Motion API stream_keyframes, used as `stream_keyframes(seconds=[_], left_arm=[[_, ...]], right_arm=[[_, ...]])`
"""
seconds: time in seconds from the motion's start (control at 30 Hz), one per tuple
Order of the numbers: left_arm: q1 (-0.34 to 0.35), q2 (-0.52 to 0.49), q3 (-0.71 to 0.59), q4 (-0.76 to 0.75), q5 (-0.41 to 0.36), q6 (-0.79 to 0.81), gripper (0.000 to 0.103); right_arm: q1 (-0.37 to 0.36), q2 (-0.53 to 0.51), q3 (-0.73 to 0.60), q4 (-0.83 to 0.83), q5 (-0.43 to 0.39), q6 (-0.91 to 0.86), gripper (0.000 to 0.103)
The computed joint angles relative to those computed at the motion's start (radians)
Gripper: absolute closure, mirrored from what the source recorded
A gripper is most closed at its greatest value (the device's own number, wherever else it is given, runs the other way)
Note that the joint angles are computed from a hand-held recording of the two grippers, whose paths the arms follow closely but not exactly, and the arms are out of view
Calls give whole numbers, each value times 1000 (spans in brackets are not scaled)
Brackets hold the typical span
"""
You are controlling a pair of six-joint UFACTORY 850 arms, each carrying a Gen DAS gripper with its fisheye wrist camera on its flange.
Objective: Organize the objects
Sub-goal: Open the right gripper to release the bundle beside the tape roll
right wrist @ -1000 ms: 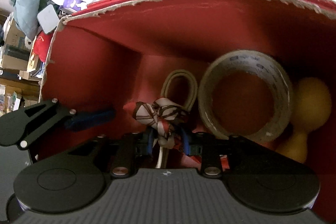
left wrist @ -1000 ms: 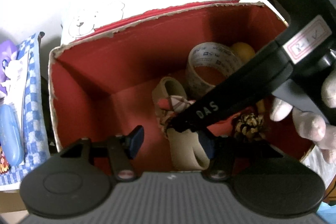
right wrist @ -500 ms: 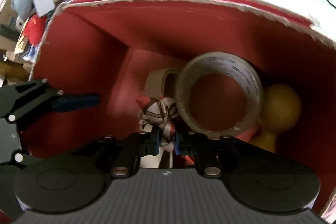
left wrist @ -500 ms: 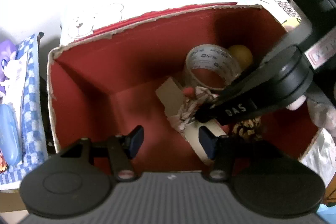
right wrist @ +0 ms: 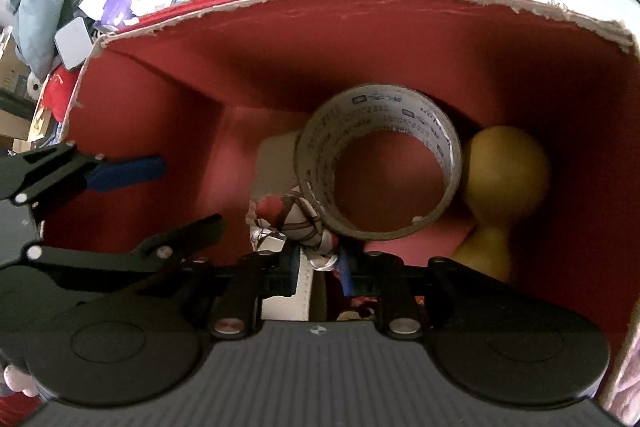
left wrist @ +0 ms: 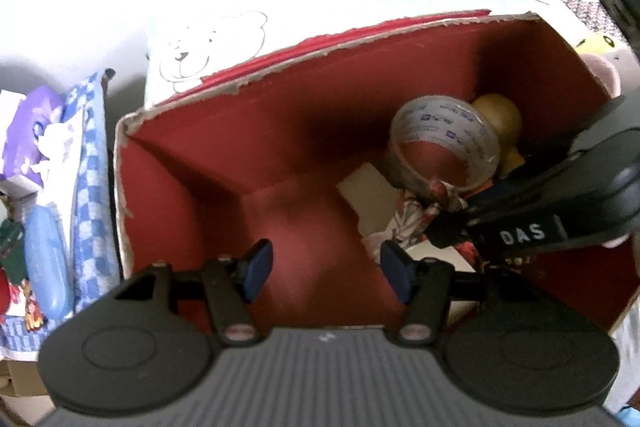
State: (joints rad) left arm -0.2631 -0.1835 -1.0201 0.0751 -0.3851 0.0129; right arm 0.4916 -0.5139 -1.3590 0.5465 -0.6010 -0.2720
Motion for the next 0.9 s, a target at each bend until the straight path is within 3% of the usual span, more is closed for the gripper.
stream_keyframes(seconds=[0.23, 0.5, 0.77, 0.9], left_arm=[[-1, 6, 4, 24, 7, -39, 40], [-19, 21, 21, 142, 28, -156, 38], [-32, 26, 29, 248, 31, -260, 37], [-38, 26, 30, 292, 29, -301, 37]], right_arm=[[3, 73, 92, 59, 75, -57, 74], [14, 161, 223, 237, 250, -189, 74], [40, 183, 277, 391, 402, -302, 74], [46, 191, 289, 342, 436, -236, 75]])
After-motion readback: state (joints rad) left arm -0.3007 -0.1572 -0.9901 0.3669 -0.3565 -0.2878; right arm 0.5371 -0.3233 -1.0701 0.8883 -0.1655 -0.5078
